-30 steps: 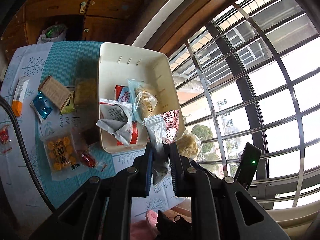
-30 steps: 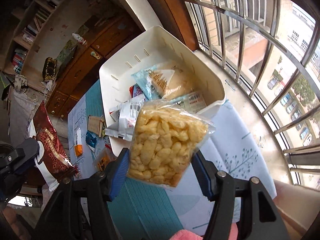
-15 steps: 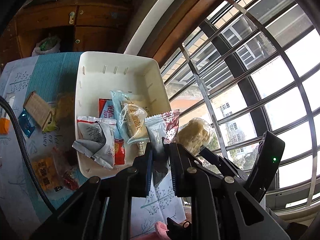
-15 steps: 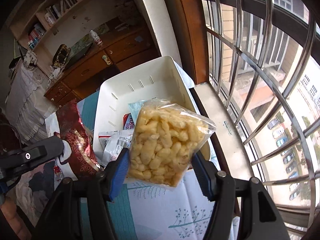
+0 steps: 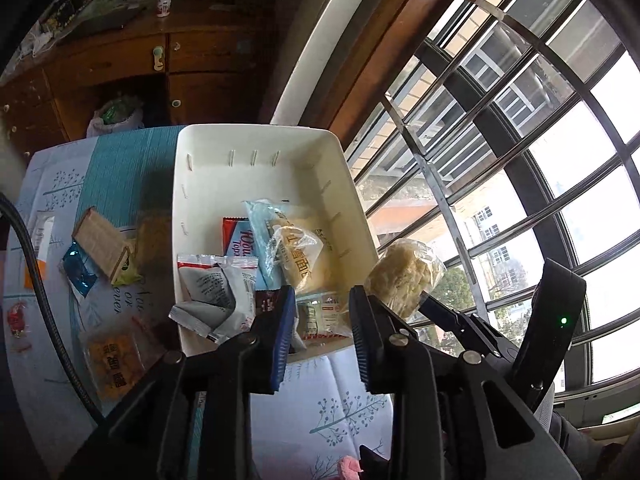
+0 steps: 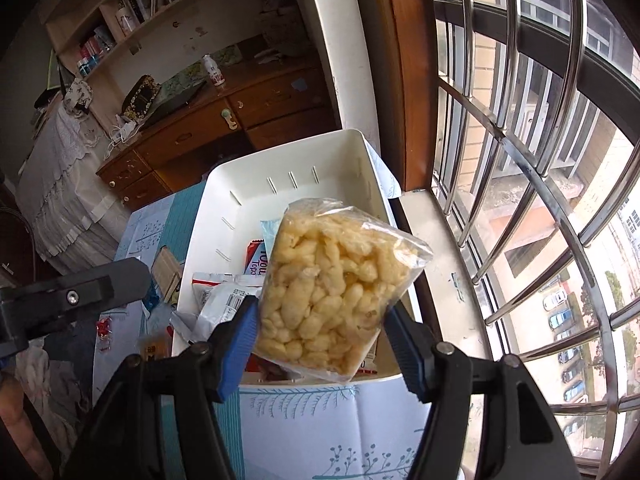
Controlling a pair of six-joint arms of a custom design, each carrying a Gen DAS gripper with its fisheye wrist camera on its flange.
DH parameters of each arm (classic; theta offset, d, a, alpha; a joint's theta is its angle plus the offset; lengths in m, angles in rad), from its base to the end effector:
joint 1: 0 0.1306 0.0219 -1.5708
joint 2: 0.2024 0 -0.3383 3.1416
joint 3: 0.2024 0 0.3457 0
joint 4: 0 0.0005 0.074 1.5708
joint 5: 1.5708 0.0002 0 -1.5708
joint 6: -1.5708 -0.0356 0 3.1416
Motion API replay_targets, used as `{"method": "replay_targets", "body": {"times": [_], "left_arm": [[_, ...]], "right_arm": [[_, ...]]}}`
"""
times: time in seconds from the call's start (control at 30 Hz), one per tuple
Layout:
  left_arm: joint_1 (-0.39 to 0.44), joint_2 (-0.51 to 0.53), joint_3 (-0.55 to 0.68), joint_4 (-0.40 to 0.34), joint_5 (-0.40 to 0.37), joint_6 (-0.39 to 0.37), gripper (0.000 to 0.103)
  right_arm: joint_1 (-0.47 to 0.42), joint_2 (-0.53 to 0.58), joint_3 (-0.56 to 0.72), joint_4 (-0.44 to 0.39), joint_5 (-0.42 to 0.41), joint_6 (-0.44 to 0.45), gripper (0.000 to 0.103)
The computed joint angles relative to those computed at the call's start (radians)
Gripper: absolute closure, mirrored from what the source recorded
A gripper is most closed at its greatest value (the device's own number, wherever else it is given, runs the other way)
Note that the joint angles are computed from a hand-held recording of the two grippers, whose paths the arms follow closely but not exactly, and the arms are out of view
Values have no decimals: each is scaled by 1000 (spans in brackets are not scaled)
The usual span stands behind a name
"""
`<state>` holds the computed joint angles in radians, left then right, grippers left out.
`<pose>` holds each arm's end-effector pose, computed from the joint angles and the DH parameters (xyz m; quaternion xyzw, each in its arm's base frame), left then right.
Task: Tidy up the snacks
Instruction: 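Lower both snacks into the white tray and open both tools, then withdraw both tools from the tray toward the remaining snacks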
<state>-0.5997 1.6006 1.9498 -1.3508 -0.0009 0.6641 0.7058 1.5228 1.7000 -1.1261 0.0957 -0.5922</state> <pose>0.3989 -0.2733 0.4857 -0.0310 0.9593 -0.1655 0.2268 0.3662 0.3070 0.4367 -0.0394 0.9503 0.1484 0.2710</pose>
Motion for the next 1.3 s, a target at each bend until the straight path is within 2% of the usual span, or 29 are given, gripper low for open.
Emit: {"method": "replay_targets", "body": {"times": [0.07,0.13,0.17,0.23,0.37,0.53,0.77,1.07,1.3], "left_arm": [[3,-12,-11,-13,-14,5,70],[6,-25,-26,-23,-20,12,62],[7,-34,-35,-24,-25,15,58],[7,-58,-60,-16,-35,14,56],[7,-115,-118,2,-56,11,48],[10,-187,-183,-7,-90,-9,43],[51,-318,-303,-6,-78,-40,38],[174,-475,-429,-41,-38,-101,31],[318,-577,-523,-80,31,-190,29]], "right_arm": [[-1,8,6,-15,-8,-7,39],[1,5,1,-13,-13,-16,37],[4,2,0,-12,-13,-19,33],[10,-5,-3,-8,-7,-26,30],[25,-14,-6,-8,-3,-47,30],[52,-22,-16,-4,-10,-101,30],[112,-19,-5,-16,17,-196,30],[207,24,56,-30,64,-306,30],[286,85,125,-47,105,-373,30]]}}
